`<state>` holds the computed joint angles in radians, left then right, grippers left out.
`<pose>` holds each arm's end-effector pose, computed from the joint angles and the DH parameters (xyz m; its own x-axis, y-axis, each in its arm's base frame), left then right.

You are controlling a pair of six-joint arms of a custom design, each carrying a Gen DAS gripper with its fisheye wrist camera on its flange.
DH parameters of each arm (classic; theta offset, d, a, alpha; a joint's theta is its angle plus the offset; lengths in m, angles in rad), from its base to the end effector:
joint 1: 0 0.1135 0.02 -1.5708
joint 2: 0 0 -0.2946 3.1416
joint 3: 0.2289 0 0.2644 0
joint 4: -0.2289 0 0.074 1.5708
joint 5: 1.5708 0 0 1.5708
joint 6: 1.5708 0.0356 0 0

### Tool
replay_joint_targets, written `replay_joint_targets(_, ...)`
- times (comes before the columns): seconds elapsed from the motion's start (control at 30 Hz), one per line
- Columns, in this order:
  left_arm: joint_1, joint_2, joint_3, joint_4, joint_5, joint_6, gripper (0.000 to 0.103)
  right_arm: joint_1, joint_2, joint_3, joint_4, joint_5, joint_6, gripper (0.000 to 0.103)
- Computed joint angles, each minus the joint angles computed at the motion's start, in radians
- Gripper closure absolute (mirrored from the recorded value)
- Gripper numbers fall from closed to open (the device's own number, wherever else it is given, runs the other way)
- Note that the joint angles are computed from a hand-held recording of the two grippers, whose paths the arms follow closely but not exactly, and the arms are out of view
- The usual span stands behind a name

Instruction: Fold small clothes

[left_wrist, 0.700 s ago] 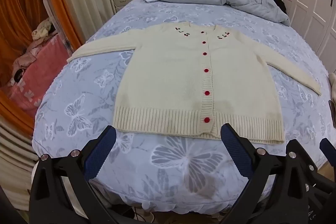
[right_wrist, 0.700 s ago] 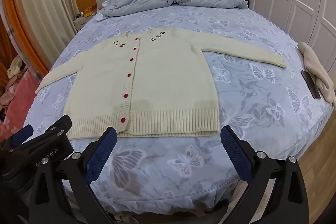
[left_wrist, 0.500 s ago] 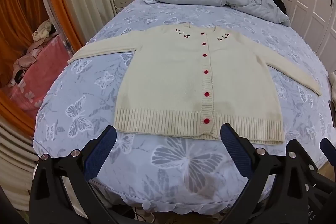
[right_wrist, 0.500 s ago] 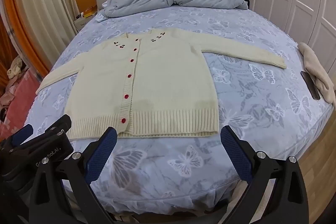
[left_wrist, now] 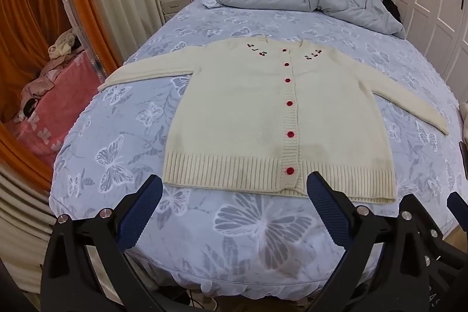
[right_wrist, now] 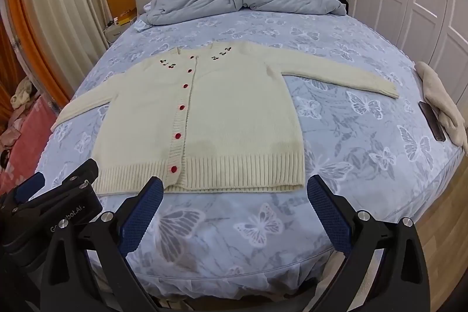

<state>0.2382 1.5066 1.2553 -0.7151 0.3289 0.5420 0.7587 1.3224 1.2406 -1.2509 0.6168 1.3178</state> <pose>0.3201 0.0659 0.3130 -0.7082 0.3304 -0.6239 0.3740 0.9251 0.0655 0.1836 0.1456 0.3377 -0.6240 0.4967 -0.6033 0.5671 0.8190 0.0876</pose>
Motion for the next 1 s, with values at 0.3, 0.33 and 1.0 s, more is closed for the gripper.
replay_joint_targets(0.3, 0.004, -0.001, -0.004, 0.007, 0.001, 0.001, 0.007, 0.003, 0.004, 0.006, -0.007, 0.001, 0.004, 0.005)
replay_joint_targets(0.33, 0.004, 0.000, -0.002, 0.007, -0.001, 0.001, 0.008, 0.002, 0.004, 0.007, -0.007, 0.000, 0.002, 0.005)
replay_joint_targets(1.0, 0.024, -0.021, -0.020, 0.026, 0.011, 0.001, 0.008, 0.013, 0.018, 0.046, -0.037, 0.007, 0.007, 0.005)
